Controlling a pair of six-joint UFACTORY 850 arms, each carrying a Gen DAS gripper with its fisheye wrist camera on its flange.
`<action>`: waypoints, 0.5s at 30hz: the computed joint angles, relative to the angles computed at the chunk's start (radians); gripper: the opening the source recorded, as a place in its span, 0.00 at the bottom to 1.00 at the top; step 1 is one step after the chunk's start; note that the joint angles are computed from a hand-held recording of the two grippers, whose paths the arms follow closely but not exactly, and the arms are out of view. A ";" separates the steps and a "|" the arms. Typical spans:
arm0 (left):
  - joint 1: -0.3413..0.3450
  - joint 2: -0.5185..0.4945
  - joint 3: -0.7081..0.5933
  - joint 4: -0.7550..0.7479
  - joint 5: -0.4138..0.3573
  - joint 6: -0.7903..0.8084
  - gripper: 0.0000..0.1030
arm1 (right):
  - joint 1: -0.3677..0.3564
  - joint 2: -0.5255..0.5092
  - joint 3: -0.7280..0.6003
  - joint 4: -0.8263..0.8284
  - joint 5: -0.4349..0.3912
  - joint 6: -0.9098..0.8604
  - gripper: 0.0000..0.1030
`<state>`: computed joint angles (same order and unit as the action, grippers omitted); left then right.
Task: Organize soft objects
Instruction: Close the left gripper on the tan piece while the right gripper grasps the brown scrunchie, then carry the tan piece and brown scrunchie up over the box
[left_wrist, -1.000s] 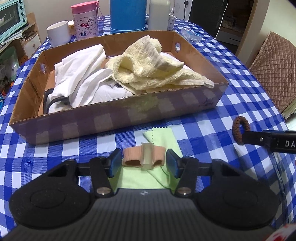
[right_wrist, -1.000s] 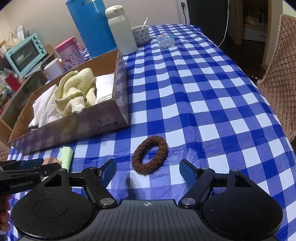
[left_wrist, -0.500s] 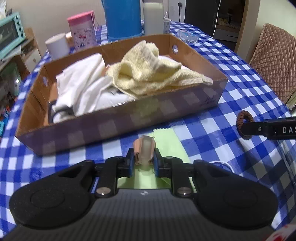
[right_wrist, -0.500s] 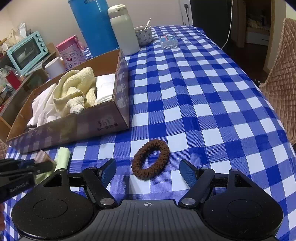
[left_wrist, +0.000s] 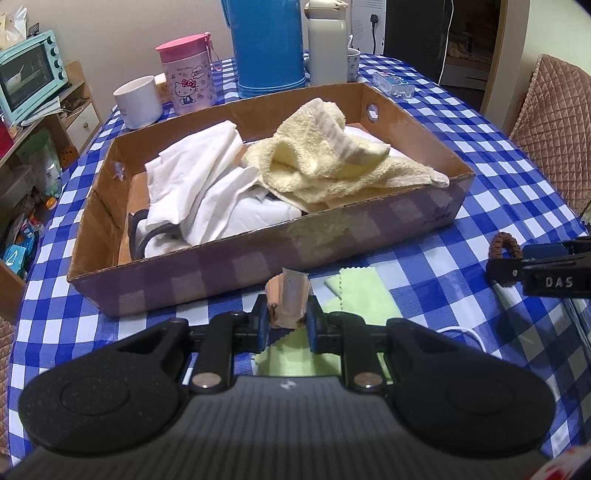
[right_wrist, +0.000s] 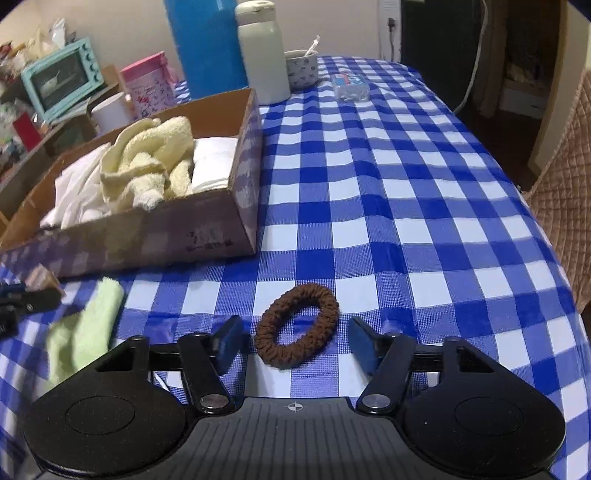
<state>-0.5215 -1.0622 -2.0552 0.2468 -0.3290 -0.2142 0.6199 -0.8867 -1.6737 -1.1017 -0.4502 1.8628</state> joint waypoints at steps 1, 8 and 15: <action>0.001 0.001 0.001 0.001 0.000 -0.002 0.18 | 0.004 -0.008 -0.012 0.007 -0.017 -0.040 0.52; 0.005 0.014 0.017 0.019 0.004 -0.026 0.18 | 0.011 -0.020 -0.027 0.012 -0.031 -0.134 0.18; 0.010 0.043 0.052 0.074 0.023 -0.085 0.18 | 0.012 0.011 0.005 -0.052 -0.005 -0.046 0.17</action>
